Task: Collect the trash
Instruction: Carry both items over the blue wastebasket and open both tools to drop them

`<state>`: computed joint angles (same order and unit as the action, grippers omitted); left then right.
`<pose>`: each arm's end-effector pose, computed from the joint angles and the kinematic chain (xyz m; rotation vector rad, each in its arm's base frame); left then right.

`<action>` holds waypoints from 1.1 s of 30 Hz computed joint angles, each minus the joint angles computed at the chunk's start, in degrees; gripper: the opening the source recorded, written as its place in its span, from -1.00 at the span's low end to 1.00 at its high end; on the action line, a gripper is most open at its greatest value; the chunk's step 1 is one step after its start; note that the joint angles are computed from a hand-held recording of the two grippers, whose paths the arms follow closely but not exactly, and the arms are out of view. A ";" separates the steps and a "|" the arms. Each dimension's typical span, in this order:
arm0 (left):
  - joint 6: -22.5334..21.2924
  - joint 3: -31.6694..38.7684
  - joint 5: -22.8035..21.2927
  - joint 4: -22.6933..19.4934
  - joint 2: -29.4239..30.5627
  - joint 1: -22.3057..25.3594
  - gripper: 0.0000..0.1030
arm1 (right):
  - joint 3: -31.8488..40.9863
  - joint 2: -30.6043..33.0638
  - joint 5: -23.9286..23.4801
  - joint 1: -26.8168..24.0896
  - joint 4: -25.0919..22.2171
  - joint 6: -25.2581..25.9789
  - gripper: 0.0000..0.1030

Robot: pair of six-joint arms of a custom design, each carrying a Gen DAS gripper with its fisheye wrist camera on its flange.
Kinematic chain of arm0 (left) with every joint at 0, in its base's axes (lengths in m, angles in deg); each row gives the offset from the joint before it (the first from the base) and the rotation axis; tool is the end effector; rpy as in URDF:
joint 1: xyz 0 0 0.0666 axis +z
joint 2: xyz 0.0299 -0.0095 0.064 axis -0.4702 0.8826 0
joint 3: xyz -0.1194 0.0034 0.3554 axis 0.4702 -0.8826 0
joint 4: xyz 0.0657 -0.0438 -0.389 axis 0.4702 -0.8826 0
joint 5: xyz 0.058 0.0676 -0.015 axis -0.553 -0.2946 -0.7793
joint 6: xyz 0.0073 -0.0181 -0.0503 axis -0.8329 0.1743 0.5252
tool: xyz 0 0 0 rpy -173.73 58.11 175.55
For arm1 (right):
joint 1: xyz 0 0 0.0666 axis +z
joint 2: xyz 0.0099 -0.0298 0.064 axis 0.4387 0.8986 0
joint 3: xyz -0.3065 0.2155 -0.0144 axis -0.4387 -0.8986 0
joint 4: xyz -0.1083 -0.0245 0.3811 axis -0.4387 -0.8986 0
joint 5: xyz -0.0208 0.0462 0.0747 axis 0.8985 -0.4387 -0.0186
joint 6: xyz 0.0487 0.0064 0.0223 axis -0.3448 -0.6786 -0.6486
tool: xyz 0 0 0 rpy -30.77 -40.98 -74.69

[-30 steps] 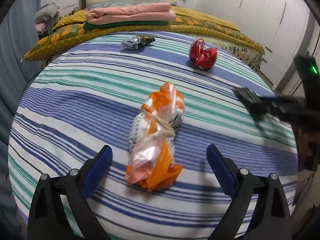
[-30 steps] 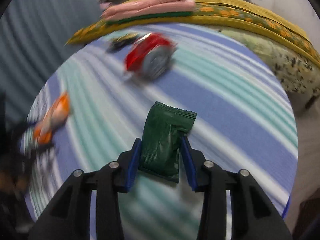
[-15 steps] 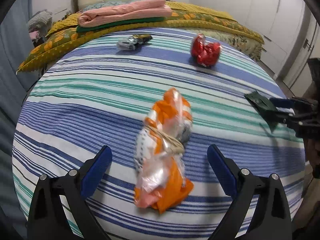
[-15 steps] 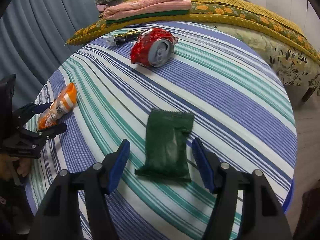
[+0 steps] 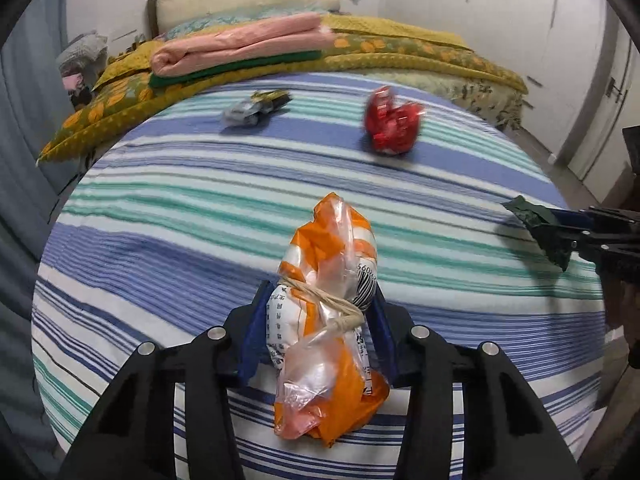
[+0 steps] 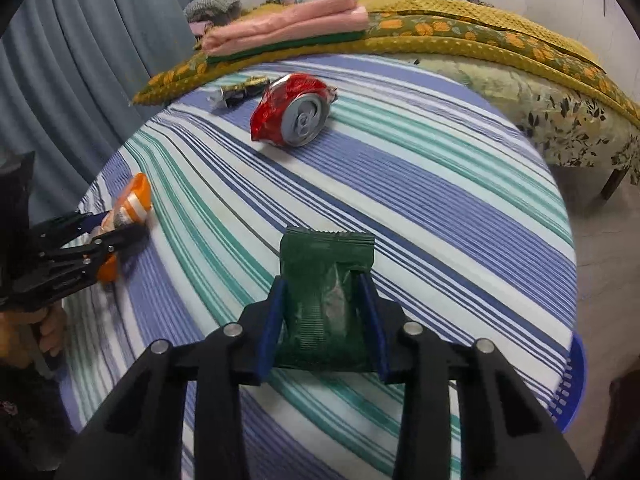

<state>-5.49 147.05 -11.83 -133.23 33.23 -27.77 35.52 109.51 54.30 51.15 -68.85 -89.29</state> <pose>0.5271 -0.0108 0.5847 0.6735 2.4187 -0.3003 0.4891 0.2258 0.5839 0.1061 2.5273 0.2773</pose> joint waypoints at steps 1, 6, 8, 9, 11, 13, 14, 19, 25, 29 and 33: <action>0.33 0.45 0.87 -0.84 -0.15 -0.64 -0.12 | -1.18 -1.09 -0.26 -0.24 0.51 -0.06 -0.30; 1.78 1.09 2.99 -3.35 -1.22 -4.88 -0.12 | -10.36 -9.33 -1.70 -2.43 3.92 -1.69 -0.30; 2.40 0.88 3.95 -3.94 -2.16 -7.52 -0.12 | -14.26 -13.11 -1.65 -3.84 4.83 -2.37 -0.30; 2.90 1.02 4.47 -4.35 -2.49 -9.15 -0.12 | -16.22 -15.10 -1.24 -4.62 4.97 -2.64 -0.30; 3.84 1.03 4.99 -4.71 -3.08 -12.13 -0.12 | -20.42 -19.48 -0.11 -6.94 4.76 -2.78 -0.30; 4.88 1.55 5.59 -5.33 -3.23 -15.42 -0.12 | -24.00 -23.25 1.11 -9.67 3.96 -2.60 -0.30; 5.60 1.77 5.78 -5.48 -3.34 -17.45 -0.12 | -25.70 -24.95 1.85 -11.09 3.49 -2.49 -0.30; 8.26 2.51 4.61 -5.29 -2.72 -27.55 -0.11 | -34.04 -32.14 2.45 -18.22 2.85 -2.25 -0.30; 11.46 4.14 0.22 -4.63 0.94 -37.36 -0.10 | -42.04 -36.91 -0.27 -26.63 4.42 -1.86 -0.30; 13.77 5.82 -3.10 -3.98 4.86 -41.87 -0.10 | -45.68 -38.49 -2.72 -30.66 6.48 -1.73 -0.30; 15.88 7.26 -4.44 -3.37 8.69 -44.26 -0.08 | -47.18 -38.62 -5.07 -33.21 8.24 -2.50 -0.30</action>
<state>10.38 154.31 -16.26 -136.60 41.92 -72.02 -11.66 70.89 49.23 17.94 -60.61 -91.79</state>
